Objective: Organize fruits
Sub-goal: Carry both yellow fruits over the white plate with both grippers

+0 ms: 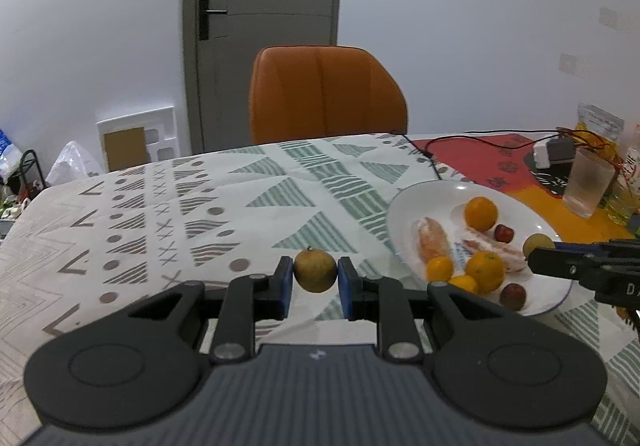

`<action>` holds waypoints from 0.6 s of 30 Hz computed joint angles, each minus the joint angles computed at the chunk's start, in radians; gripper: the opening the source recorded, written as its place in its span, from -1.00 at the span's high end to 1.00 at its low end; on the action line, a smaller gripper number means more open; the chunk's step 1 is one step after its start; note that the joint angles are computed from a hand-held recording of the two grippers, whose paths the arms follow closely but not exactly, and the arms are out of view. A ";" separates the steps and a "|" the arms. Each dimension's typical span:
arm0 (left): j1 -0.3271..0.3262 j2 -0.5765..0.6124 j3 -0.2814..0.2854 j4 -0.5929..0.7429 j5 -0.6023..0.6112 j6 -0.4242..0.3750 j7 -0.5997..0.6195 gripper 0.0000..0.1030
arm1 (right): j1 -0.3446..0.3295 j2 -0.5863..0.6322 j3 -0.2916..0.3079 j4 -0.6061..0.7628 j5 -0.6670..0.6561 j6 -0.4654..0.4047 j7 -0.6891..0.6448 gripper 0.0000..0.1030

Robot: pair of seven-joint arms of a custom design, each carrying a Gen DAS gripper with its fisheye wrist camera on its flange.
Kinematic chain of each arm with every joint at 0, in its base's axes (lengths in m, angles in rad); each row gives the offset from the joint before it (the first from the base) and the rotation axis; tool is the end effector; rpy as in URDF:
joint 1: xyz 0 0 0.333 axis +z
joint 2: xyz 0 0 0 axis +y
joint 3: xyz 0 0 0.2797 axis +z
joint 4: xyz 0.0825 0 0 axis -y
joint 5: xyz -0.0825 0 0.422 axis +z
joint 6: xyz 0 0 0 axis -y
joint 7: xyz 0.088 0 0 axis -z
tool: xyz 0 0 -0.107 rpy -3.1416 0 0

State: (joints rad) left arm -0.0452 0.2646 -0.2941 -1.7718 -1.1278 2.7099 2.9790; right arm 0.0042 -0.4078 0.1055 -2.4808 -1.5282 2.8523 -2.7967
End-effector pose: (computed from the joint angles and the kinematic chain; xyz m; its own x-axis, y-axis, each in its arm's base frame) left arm 0.6677 -0.1875 0.4238 -0.7344 -0.6779 0.0343 -0.3809 0.3698 -0.8474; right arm 0.4793 0.1067 0.4289 -0.3244 -0.9319 -0.1625 -0.3944 0.2894 -0.8722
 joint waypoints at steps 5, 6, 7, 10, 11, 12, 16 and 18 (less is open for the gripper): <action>-0.009 -0.007 -0.009 -0.007 -0.008 -0.011 0.016 0.57 | -0.008 -0.032 -0.003 -0.034 0.016 -0.015 0.002 0.55; -0.012 -0.007 -0.010 -0.006 -0.009 -0.013 0.020 0.57 | -0.011 -0.037 -0.003 -0.041 0.020 -0.017 0.002 0.55; -0.012 -0.011 -0.011 -0.010 -0.015 -0.017 0.026 0.57 | -0.014 -0.042 -0.003 -0.047 0.024 -0.017 0.002 0.55; -0.021 -0.013 -0.011 -0.012 -0.017 -0.021 0.032 0.57 | -0.025 -0.046 -0.003 -0.059 0.032 -0.015 -0.002 0.44; -0.025 -0.012 -0.010 -0.011 -0.015 -0.022 0.031 0.57 | -0.027 -0.051 0.000 -0.065 0.038 -0.023 -0.004 0.42; -0.027 -0.011 -0.011 -0.010 -0.012 -0.023 0.031 0.57 | -0.029 -0.053 0.002 -0.069 0.043 -0.029 -0.007 0.42; -0.036 -0.004 -0.012 -0.003 -0.001 -0.028 0.029 0.57 | -0.040 -0.064 0.004 -0.084 0.037 -0.023 0.010 0.42; -0.040 0.000 -0.014 0.002 0.007 -0.030 0.027 0.57 | -0.045 -0.071 0.004 -0.090 0.034 -0.021 0.017 0.42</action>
State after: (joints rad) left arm -0.0853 0.2648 -0.3077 -1.7703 -1.1206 2.6796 3.0064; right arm -0.0407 -0.4785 0.1094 -2.5712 -1.4947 2.8311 -2.7800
